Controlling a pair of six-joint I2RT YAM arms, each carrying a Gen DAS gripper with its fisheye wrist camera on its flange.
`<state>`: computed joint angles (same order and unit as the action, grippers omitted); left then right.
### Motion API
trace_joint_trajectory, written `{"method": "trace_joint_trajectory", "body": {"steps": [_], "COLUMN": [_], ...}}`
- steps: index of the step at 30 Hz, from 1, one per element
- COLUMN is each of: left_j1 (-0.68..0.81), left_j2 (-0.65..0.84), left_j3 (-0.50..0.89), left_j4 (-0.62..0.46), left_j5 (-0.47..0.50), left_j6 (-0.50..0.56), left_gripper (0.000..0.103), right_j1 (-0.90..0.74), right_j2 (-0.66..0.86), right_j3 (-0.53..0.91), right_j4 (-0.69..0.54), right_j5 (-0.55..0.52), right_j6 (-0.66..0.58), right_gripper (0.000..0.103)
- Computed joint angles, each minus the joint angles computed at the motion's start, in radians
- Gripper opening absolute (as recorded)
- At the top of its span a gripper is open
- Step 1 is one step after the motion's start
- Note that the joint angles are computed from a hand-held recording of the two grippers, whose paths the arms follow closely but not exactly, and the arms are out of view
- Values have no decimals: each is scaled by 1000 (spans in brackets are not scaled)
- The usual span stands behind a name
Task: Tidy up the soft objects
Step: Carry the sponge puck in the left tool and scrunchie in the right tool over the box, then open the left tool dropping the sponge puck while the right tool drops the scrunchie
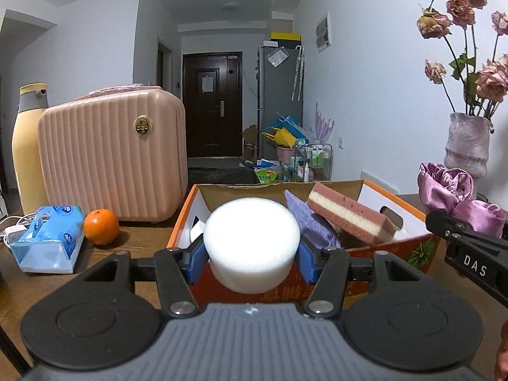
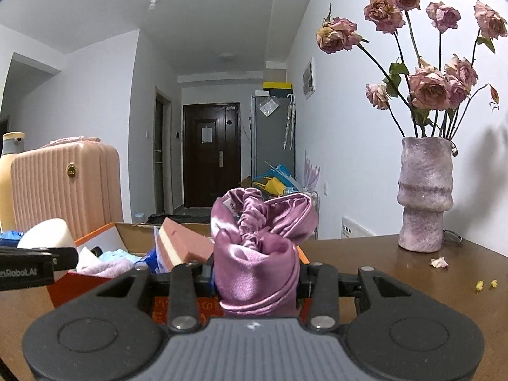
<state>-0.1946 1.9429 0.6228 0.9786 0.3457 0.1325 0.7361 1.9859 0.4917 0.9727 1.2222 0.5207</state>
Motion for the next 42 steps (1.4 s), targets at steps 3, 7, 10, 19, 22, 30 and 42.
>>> {"method": "trace_joint_trajectory", "body": {"steps": [3,7,10,19,22,30,42], "left_j1": [-16,-37,-55,-85,-95,-113,-121], "left_j2": [21,45,62,118,138,189,256], "left_j3": [28,74,110,217,255,337,457], "left_j4": [3,-11,-21,-64,-80,-108,-168], "left_j5": [-27,-58,-81,-125,-141,-170,-190], "left_j6": [-15,-41,-55,-84,-91,-91,-87], "left_gripper": [58,58,58,58,58,58,58], "right_j1": [-23,-57,-87,-183,-209,-267,-345], "right_j2": [22,50,65,113,126,150,175], "right_j3": [4,13,19,58,74,118,180], "right_j4": [76,159,204,301,319,321,289], "right_j5": [-16,-38,-63,-144,-170,-239,-335], "right_j6": [-62,-127,-160,-246,-268,-304,-323], "right_gripper": [39,39,39,39,39,39,39]}}
